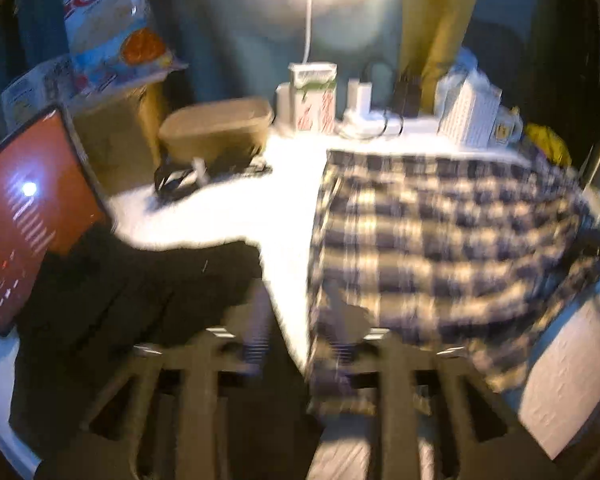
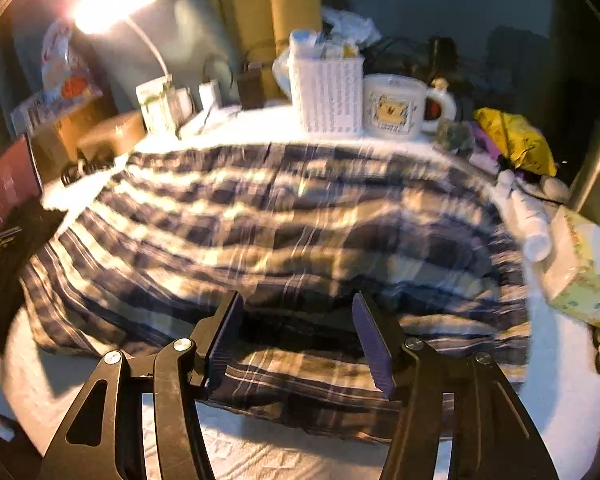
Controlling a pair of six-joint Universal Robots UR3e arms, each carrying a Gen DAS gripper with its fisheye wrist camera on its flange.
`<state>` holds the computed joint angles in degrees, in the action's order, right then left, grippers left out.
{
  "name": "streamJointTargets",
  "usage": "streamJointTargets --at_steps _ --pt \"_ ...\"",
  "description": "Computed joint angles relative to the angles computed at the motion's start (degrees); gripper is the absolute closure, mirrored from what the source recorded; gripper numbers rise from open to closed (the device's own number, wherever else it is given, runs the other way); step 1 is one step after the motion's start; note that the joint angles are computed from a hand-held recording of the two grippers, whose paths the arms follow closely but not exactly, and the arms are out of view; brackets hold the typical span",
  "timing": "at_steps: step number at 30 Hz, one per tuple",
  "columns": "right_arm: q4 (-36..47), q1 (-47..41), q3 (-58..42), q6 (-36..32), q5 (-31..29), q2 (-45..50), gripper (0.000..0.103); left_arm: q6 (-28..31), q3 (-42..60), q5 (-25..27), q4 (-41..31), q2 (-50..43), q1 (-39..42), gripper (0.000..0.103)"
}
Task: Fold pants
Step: 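Grasp the pants' waistband with the left tool while the right tool grasps beside it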
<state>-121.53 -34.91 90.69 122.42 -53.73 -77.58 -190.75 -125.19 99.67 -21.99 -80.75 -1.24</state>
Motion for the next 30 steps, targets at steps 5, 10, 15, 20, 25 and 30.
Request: streamJointTargets --at_steps 5,10,15,20,25,30 --pt "-1.89 0.42 -1.94 2.40 -0.01 2.22 0.044 5.97 11.22 -5.25 0.64 -12.07 0.69 0.051" --pt "-2.91 1.83 -5.07 4.65 -0.58 5.78 0.044 10.37 21.46 -9.09 -0.85 -22.57 2.36 0.051" --pt "-4.52 3.35 -8.90 7.41 -1.74 9.66 0.044 12.24 27.97 -11.22 -0.33 -29.35 3.32 0.051" --pt "-5.10 4.52 -12.92 9.47 -2.89 13.52 0.044 12.26 34.52 -11.49 -4.60 -35.36 3.90 0.078" --pt "-4.68 5.13 -15.20 9.91 -3.60 15.86 0.044 11.20 36.56 -13.25 -7.03 -37.60 5.27 0.102" --pt "-6.28 6.03 -14.66 10.30 -4.70 16.32 0.044 9.91 36.25 -7.98 -4.07 -38.15 5.02 0.102"
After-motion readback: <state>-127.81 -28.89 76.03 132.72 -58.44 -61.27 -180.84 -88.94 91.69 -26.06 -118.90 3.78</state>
